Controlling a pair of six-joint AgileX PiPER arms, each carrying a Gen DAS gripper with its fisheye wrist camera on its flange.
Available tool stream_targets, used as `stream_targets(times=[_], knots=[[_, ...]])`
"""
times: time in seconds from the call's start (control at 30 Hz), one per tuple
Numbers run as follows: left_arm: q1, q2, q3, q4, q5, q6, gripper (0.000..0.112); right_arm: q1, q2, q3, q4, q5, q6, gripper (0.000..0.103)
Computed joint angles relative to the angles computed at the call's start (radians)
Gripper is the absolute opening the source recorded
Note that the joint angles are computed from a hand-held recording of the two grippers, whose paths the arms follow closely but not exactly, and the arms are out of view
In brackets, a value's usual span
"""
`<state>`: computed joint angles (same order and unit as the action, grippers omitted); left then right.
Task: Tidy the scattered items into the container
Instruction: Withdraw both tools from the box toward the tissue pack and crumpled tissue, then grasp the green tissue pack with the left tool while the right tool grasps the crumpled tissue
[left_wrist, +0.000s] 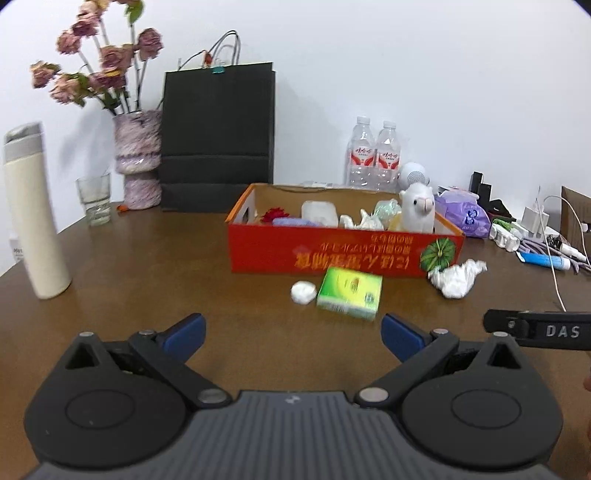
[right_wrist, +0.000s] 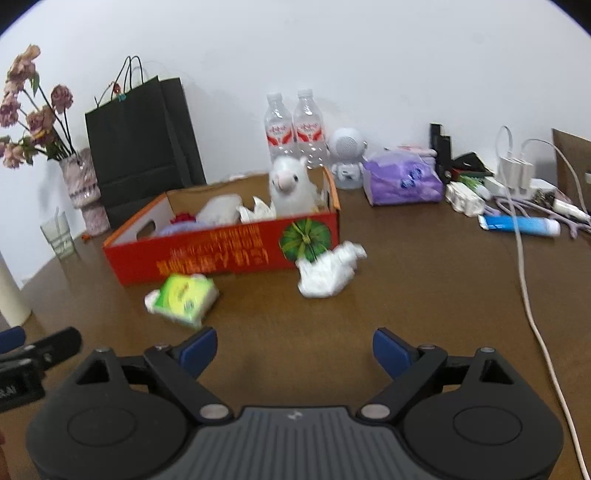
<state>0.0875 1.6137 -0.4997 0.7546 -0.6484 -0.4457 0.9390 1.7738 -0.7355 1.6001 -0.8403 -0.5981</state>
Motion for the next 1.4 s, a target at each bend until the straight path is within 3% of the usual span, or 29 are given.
stream_targets(times=[0.13, 0.37, 0.5, 0.63, 0.7, 0.8, 0.93, 1.03, 1.13, 1.3, 1.4], knots=[[0.099, -0.042, 0.120, 0.082, -0.077, 0.011, 0.103, 0.140, 0.000, 0.049, 0.050, -0.096, 0.074, 0.094], [0.171, -0.124, 0.269, 0.093, -0.156, 0.136, 0.103, 0.351, 0.070, 0.075, 0.136, -0.227, 0.191, 0.094], [0.146, -0.113, 0.266, 0.124, -0.140, 0.114, 0.103, 0.392, 0.082, 0.087, 0.133, -0.231, 0.228, 0.094], [0.059, -0.071, 0.208, 0.061, -0.130, 0.130, 0.103, 0.379, 0.060, 0.103, 0.111, -0.232, 0.246, 0.094], [-0.019, -0.042, 0.126, 0.004, -0.074, 0.116, 0.103, 0.343, 0.034, 0.127, 0.075, -0.225, 0.248, 0.094], [-0.111, 0.020, -0.050, 0.008, 0.035, -0.011, 0.103, 0.242, -0.026, 0.145, 0.033, -0.176, 0.187, 0.090], [-0.191, 0.188, -0.284, 0.101, 0.087, -0.074, 0.103, 0.097, -0.087, 0.176, -0.085, -0.114, 0.162, 0.087], [-0.280, 0.304, -0.435, 0.043, 0.202, 0.026, 0.101, -0.053, -0.083, 0.149, -0.178, -0.030, 0.108, 0.080], [-0.320, 0.378, -0.499, -0.100, 0.211, 0.194, 0.101, -0.195, -0.057, 0.113, -0.296, 0.067, 0.114, 0.078], [-0.321, 0.451, -0.590, -0.055, 0.242, 0.145, 0.097, -0.378, 0.040, -0.002, -0.464, 0.231, 0.134, 0.075], [-0.305, 0.467, -0.627, 0.066, 0.258, 0.007, 0.073, -0.456, 0.109, -0.092, -0.525, 0.333, 0.133, 0.068]])
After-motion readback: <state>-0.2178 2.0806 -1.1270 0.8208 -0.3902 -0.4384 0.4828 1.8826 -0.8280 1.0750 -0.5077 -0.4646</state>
